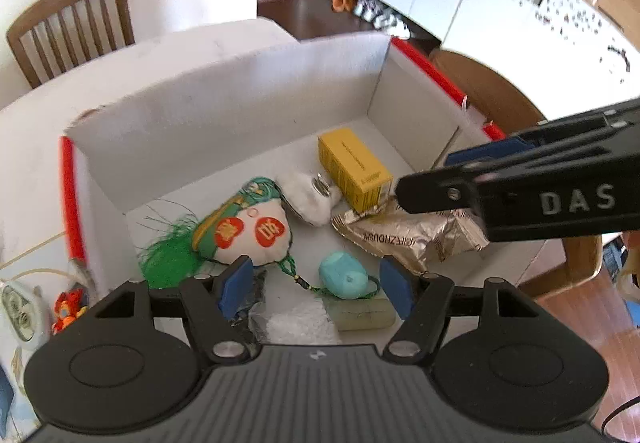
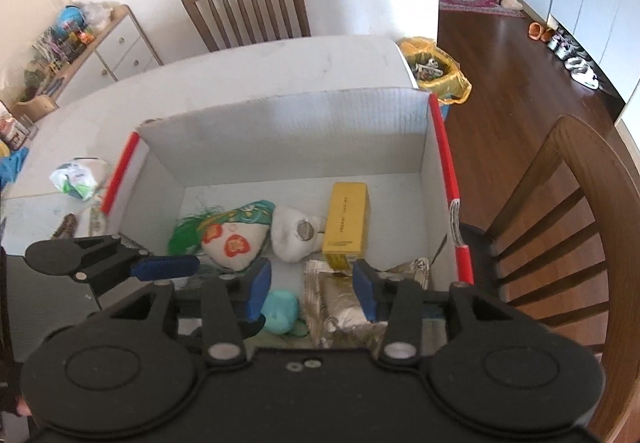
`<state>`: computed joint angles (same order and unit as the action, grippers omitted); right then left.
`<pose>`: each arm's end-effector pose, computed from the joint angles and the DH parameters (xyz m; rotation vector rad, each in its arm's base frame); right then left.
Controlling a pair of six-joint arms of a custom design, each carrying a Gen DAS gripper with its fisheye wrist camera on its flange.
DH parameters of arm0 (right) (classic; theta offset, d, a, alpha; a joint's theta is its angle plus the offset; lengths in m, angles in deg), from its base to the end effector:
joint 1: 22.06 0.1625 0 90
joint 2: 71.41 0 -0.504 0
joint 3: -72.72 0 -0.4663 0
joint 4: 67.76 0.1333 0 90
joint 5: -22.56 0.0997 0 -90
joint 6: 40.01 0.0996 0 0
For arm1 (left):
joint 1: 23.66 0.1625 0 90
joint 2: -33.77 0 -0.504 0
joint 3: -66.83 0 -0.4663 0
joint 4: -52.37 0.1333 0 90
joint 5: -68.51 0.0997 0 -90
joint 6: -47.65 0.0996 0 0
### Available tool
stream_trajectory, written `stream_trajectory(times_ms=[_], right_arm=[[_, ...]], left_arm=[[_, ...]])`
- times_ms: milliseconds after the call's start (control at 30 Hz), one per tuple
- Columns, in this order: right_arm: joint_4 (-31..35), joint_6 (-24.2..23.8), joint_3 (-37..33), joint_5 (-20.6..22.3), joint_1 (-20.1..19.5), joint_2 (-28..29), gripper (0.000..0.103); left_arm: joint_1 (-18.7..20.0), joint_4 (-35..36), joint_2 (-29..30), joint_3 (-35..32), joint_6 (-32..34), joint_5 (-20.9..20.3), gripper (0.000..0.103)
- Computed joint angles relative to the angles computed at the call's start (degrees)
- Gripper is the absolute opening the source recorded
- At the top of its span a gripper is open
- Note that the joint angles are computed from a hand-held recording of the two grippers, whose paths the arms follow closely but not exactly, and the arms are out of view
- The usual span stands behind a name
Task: Organize objects
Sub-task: 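Withdraw both tools from the box back toward the table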
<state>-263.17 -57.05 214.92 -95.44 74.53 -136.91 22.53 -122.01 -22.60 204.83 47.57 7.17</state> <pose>0.1371 -0.4331 0.1381 0.3632 -2.5316 0.5925 -0.1814 -0.4507 0.0383 0.9820 2.4912 -0.3153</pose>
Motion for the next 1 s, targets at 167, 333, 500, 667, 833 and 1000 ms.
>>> stream_trajectory(times_ms=[167,333,500,667,833,1000], right_arm=[[-1.84,0.30,1.99,1.67,1.64,-2.62,0.047],[-4.46,0.43,3.86,3.18,3.57,-4.23,0.056],[-8.03,0.74,4.89,3.10,6.02,-3.22,0.060],[-8.67,3.44,5.47,4.85,7.98,-2.98,0.071],[-11.30,4.28,5.26,5.05,10.89,-0.47,0.082],[-14.95,4.51,4.75,5.22,13.51,3.01,0.097]], left_arm=[[-1.18,-3.44,-3.42,2.44,-0.11,0.13,0.069],[-2.49,-4.27,-8.27,4.96,-0.15,1.86,0.070],[-3.77,-5.53,-13.85,7.99,0.36,3.93,0.076],[-4.25,-4.22,-20.05,9.93,0.37,5.46,0.084],[-3.36,-1.74,-25.27,10.69,0.58,6.44,0.085],[-1.85,-0.42,-29.49,11.22,2.10,6.25,0.093]])
